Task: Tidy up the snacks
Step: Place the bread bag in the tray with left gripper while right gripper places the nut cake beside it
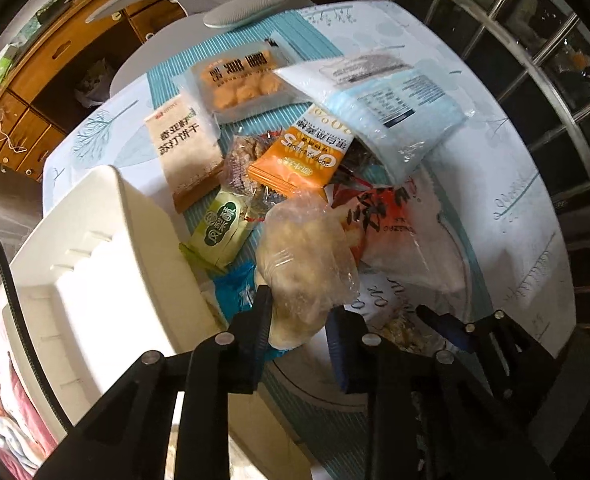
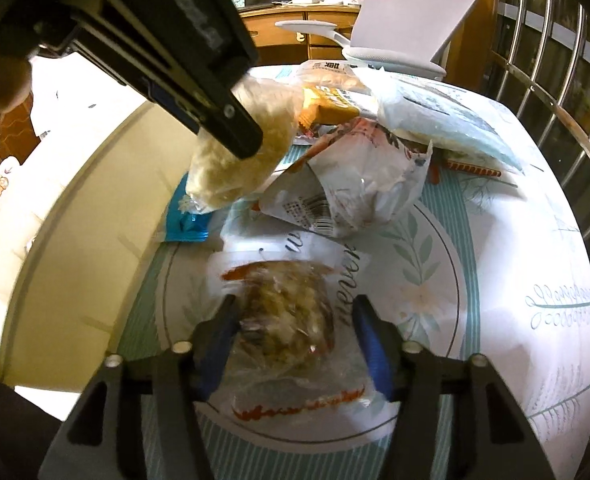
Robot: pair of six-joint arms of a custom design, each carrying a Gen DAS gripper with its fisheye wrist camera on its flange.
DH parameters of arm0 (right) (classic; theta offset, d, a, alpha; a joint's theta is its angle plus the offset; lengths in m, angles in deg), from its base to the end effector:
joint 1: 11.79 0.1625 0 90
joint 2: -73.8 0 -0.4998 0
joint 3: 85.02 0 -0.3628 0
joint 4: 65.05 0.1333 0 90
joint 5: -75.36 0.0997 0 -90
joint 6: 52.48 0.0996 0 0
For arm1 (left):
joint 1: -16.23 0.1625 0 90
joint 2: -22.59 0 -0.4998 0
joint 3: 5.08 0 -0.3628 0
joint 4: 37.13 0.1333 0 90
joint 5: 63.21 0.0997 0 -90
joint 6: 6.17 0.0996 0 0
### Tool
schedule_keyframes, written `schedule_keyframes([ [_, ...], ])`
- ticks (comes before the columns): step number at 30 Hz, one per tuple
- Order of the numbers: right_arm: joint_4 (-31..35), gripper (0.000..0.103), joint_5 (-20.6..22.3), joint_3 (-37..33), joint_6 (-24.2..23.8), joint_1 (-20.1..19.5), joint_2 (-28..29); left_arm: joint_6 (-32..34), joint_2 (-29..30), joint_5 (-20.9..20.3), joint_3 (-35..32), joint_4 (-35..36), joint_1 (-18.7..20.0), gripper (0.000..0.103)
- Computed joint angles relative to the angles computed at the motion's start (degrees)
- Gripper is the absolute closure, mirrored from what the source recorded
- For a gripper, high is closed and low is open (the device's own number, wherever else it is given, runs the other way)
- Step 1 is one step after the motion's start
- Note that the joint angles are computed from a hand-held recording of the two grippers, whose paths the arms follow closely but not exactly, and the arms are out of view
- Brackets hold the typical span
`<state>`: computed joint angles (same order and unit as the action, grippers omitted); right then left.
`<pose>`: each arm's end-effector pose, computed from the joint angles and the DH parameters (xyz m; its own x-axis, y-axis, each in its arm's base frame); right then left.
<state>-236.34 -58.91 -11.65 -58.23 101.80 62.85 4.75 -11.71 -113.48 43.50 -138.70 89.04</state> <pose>0.3690 -0.6857 -0.0994 -0.7049 -0.1661 0.6896 -0.4516 0.8548 -0.2556 -0.0661 -0.8802 0.2734 -0.6567 0.4323 -0.6179 0.4274 0.8885 0.1674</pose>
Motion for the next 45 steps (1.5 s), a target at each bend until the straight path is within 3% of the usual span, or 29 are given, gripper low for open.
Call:
schedule_keyframes([
  [3, 0.9, 0.052, 0.2, 0.9, 1.8, 0.5, -0.6, -0.2, -2.2, -1.1, 3.0, -2.3, -0.5, 0.079],
  [6, 0.9, 0.064, -0.2, 1.9, 3.1, 1.3, -1.1, -0.4, -4.5, -2.2, 5.3, -4.1, -1.0, 0.079],
  [18, 1.9, 0.064, -1.3, 4.3, 11.8, 4.8, -3.5, 0.1, -16.2, -5.2, 17.6, -14.0, -2.6, 0.079],
  [23, 0.7, 0.064, -2.6, 3.2, 10.6, 7.4, -3.5, 0.0, -21.3, -4.0, 22.9, -19.3, -2.8, 0.079],
  [31, 0.3, 0.064, -0.1, -1.5, 5.7, 10.4, -2.2, 0.2, -28.3, -2.2, 31.1, -31.2, -2.1, 0.079],
  [40, 7.8, 0.064, 6.3, -9.4, 0.5, 12.6, 1.1, -1.6, -32.9, -2.1, 36.3, -39.3, -0.1, 0.08],
  [45, 11.4, 0.063, 7.3, -14.5, -2.1, 13.3, 3.6, -3.5, -33.4, -1.5, 36.5, -39.2, 0.9, 0.079],
])
